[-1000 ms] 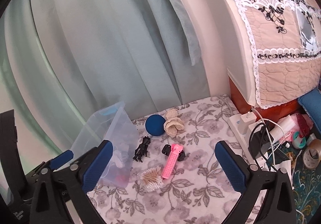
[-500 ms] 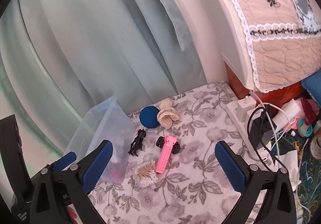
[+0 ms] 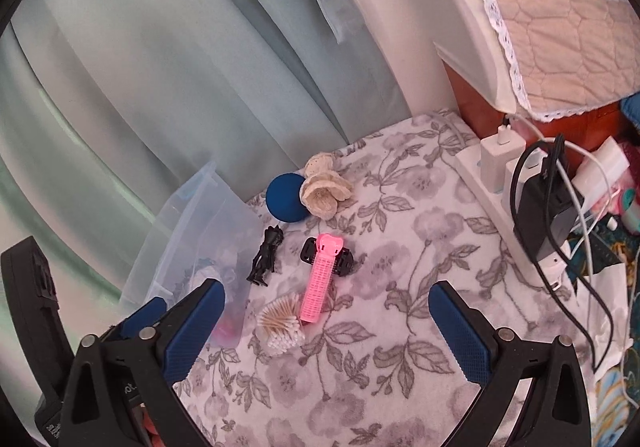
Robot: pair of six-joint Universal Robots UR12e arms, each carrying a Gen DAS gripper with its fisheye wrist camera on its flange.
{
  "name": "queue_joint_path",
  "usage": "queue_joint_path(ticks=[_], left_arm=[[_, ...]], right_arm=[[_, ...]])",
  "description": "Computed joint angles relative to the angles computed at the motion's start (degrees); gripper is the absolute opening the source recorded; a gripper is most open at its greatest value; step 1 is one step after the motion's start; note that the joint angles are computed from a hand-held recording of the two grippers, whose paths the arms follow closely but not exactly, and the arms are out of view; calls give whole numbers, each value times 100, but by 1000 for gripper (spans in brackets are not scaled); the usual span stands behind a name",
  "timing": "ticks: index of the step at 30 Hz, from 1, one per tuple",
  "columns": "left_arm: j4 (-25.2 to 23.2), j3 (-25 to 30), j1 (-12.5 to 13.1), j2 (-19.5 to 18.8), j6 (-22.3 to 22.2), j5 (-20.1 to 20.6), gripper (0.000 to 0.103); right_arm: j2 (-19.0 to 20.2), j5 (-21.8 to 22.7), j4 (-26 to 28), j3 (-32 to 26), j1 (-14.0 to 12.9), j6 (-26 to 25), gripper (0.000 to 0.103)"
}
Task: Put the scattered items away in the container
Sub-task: 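Grasp the pink hair roller with the right tool while the left approaches the cotton swab bag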
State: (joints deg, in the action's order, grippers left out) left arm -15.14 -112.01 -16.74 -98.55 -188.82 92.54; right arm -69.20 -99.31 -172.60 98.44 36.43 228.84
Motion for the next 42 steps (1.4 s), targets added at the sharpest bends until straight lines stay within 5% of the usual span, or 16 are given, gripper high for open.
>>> queue_joint_path(ticks=[7, 15, 36, 42], left_arm=[[58, 0, 99, -164, -128, -251, 100], [-313, 17, 192, -331, -478, -330, 100], [-981, 132, 333, -696, -821, -520, 98], [-1118, 185, 383, -782, -857, -642, 85]], right_arm=[[142, 190, -7, -43, -66, -16, 101], [323, 839, 165, -132, -203, -275, 79], [962, 1791, 468, -734, -335, -567, 49], [1135, 2027, 482, -884, -372, -591, 45]])
